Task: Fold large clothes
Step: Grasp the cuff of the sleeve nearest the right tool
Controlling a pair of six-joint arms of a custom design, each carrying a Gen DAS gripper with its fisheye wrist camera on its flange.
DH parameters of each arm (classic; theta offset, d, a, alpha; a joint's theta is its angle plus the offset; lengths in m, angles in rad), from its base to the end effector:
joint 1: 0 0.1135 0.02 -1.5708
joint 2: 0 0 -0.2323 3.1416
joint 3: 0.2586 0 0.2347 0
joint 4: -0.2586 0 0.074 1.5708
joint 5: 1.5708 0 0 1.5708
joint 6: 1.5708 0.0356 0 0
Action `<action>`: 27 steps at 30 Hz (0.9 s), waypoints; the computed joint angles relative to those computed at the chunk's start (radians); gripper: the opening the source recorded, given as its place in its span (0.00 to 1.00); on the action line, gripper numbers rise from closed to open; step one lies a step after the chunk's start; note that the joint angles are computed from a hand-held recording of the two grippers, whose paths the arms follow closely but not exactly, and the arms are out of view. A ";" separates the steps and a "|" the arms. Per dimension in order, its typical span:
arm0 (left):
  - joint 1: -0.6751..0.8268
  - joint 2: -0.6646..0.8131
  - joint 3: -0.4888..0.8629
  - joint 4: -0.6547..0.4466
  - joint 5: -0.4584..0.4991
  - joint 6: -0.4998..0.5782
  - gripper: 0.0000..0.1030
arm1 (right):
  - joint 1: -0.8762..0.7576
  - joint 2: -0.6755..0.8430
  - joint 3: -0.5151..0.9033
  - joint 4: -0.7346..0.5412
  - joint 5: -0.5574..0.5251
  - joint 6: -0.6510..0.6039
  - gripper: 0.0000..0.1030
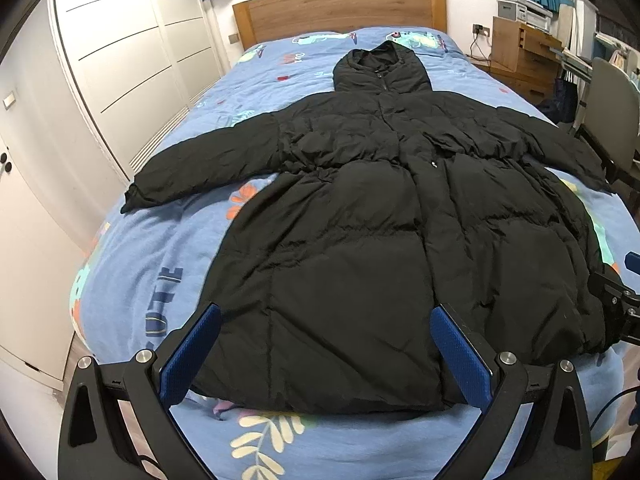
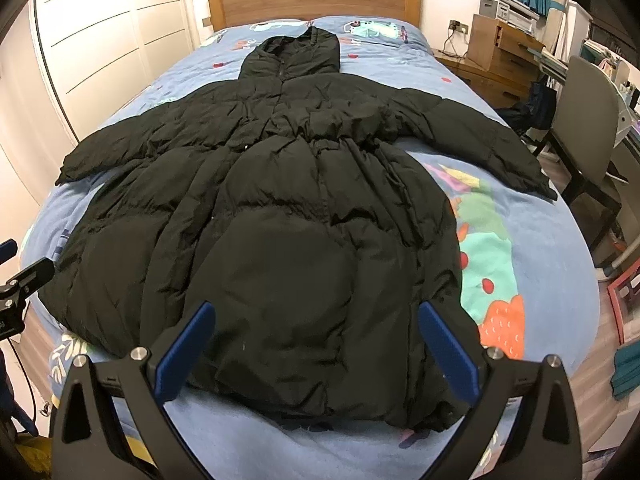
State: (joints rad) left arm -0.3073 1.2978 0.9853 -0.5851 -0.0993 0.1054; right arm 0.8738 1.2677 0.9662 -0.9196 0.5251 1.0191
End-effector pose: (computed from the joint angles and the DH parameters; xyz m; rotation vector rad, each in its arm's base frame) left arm 0.2488 -0.0753 0.2390 0.4626 2.4187 0.0349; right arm 0.1556 0.1580 0.2267 0.3019 2.5021 -0.0347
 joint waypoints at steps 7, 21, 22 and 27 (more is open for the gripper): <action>0.041 0.076 0.175 -0.003 -0.084 0.094 0.99 | -0.171 -0.063 -0.047 0.077 -0.062 -0.110 0.99; 0.061 0.643 0.898 -0.180 -0.020 -0.059 0.99 | -1.044 0.124 -0.135 0.548 -0.483 -0.492 0.99; 0.058 0.689 0.949 -0.193 -0.032 -0.070 0.99 | -1.093 0.163 -0.133 0.583 -0.512 -0.498 0.99; 0.053 0.866 1.154 -0.262 -0.069 -0.098 0.99 | -1.317 0.396 -0.085 0.765 -0.658 -0.499 0.99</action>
